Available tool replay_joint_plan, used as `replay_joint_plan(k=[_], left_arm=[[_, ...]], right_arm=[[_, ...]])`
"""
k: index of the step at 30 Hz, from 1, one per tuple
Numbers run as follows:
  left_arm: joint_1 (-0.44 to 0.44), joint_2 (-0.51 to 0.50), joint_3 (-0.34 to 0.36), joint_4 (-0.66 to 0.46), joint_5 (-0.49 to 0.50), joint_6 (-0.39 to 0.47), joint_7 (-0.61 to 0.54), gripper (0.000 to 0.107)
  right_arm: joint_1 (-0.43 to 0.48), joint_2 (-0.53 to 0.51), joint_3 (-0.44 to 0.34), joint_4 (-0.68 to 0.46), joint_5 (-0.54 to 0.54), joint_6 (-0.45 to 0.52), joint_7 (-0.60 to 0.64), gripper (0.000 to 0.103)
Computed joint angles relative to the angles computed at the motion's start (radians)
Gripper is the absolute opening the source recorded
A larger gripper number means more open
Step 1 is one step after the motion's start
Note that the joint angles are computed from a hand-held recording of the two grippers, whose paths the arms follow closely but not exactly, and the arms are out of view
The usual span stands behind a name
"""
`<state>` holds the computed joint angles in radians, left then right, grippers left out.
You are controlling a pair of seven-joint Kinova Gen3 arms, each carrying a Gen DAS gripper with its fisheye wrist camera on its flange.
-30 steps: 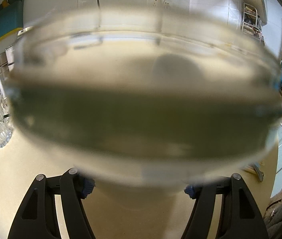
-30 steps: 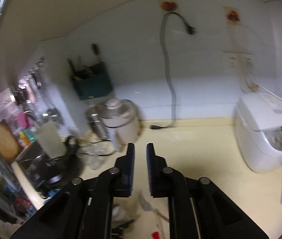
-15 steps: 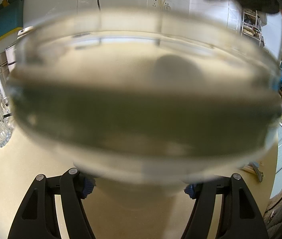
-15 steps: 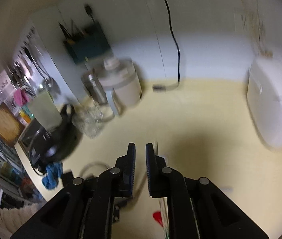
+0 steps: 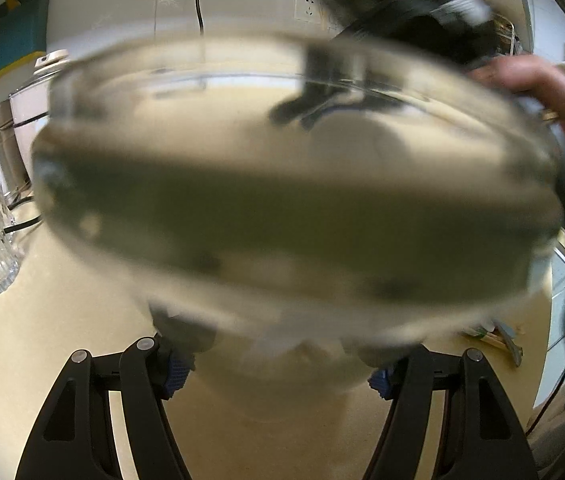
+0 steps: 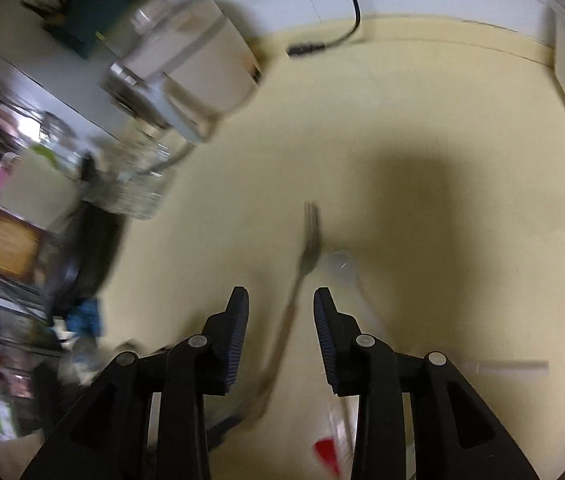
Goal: Organize utensils
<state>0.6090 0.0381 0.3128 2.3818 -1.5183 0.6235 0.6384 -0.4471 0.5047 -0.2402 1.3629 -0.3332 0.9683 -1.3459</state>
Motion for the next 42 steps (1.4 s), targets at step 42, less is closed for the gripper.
replay_joint_plan(k=[42], left_arm=[[-0.009, -0.002, -0.016, 0.0, -0.018, -0.032, 0.009, 0.072]], right_arm=[[-0.223, 0.11, 0.138, -0.061, 0.184, -0.081, -0.094, 0.037]])
